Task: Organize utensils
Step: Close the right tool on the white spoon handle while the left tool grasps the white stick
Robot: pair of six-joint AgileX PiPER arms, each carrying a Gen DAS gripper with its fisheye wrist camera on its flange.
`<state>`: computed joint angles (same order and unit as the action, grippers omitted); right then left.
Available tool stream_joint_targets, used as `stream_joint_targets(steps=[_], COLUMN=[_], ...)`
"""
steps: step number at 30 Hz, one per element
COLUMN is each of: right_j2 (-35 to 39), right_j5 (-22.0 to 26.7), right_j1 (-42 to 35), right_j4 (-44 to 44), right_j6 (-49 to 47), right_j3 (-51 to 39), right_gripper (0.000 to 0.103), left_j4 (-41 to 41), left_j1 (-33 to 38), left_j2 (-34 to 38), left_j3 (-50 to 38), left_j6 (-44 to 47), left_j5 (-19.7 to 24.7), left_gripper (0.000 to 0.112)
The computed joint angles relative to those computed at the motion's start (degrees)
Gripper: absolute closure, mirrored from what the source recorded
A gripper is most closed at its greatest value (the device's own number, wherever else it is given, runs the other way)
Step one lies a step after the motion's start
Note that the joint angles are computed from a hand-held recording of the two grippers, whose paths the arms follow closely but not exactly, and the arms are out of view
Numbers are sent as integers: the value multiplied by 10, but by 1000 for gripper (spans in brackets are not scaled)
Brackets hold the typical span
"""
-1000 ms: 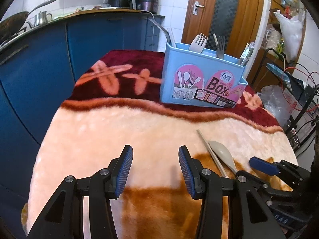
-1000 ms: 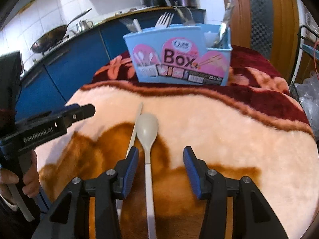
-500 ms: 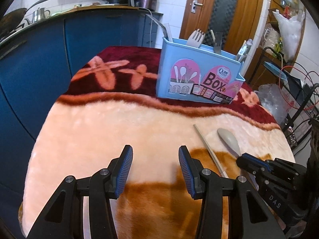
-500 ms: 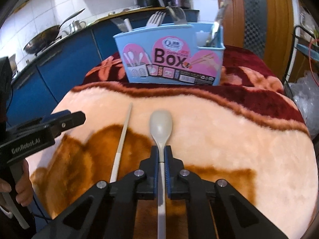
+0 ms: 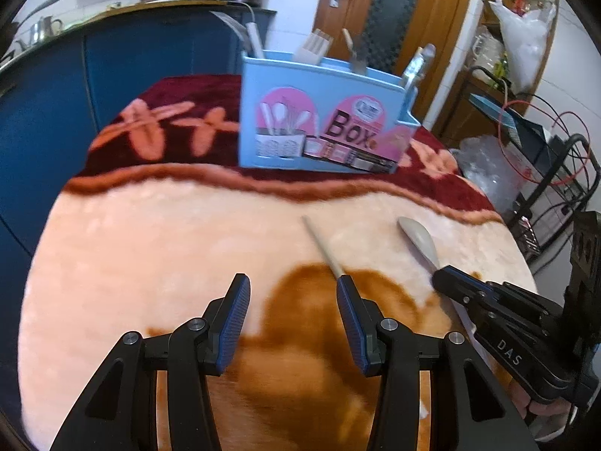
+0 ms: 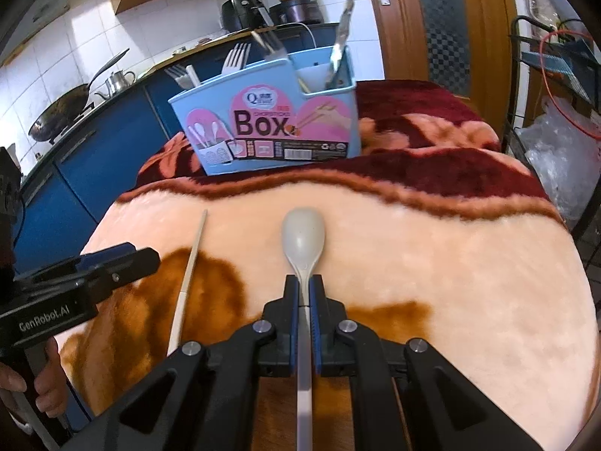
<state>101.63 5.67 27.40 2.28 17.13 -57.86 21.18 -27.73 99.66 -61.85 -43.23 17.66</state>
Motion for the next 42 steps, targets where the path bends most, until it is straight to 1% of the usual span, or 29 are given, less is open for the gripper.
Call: stream_joint_targets(steps=[5, 9, 11, 13, 14, 16, 18, 20, 21, 23, 24, 26, 29, 33, 34, 37, 38, 39, 40, 42], right_j2=[-5, -7, -7, -8, -7, -8, -7, -5, -1, 5, 9, 16, 31, 55, 61, 75, 76, 77, 78, 78], right_j5=[-10, -13, -12, -9, -7, 3, 26, 50, 76, 115, 141, 173, 226, 296, 313, 343, 347, 348, 346, 343], right_j1=[-5, -10, -11, -13, -14, -15, -17, -17, -17, -17, -17, -18, -19, -28, -31, -38, -38, -33, -30, -32], right_j4=[141, 267, 315, 345, 353, 334, 279, 239, 206, 180, 164, 152, 128, 134, 138, 147, 142, 120, 106, 110], right_j6=[-136, -259, -306, -337, -347, -330, -289, -266, -248, -239, -231, -228, -222, -239, -244, -256, -252, -236, -226, -230], right_j3=[13, 18, 19, 20, 19, 16, 4, -9, -25, -49, -66, -87, -125, -177, -191, -216, -220, -223, -225, -222], right_gripper=[95, 95, 95, 95, 95, 94, 91, 86, 82, 76, 74, 73, 72, 70, 70, 71, 76, 86, 89, 93], left_j4=[-47, -57, -50, -11, -7, -14, -24, -46, -59, -105, -127, -180, -247, -322, -331, -351, -353, -352, -356, -377], left_j1=[-14, -27, -32, -42, -43, -42, -37, -30, -26, -12, -6, 9, 28, 51, 55, 59, 59, 58, 57, 60], left_j2=[22, 49, 60, 64, 64, 65, 63, 62, 62, 65, 67, 70, 74, 89, 93, 102, 104, 103, 102, 99], left_j3=[-30, -59, -70, -74, -75, -78, -81, -87, -91, -102, -106, -116, -130, -158, -166, -179, -181, -181, -178, -172], left_j6=[52, 68, 64, 34, 33, 49, 74, 112, 131, 188, 211, 264, 323, 385, 391, 408, 410, 410, 414, 435], left_j5=[16, 37, 49, 57, 60, 67, 76, 87, 93, 106, 111, 124, 144, 180, 187, 196, 197, 196, 194, 191], left_gripper=[63, 63, 63, 63, 63, 63, 63, 69, 71, 81, 82, 85, 87, 89, 90, 94, 96, 96, 99, 103])
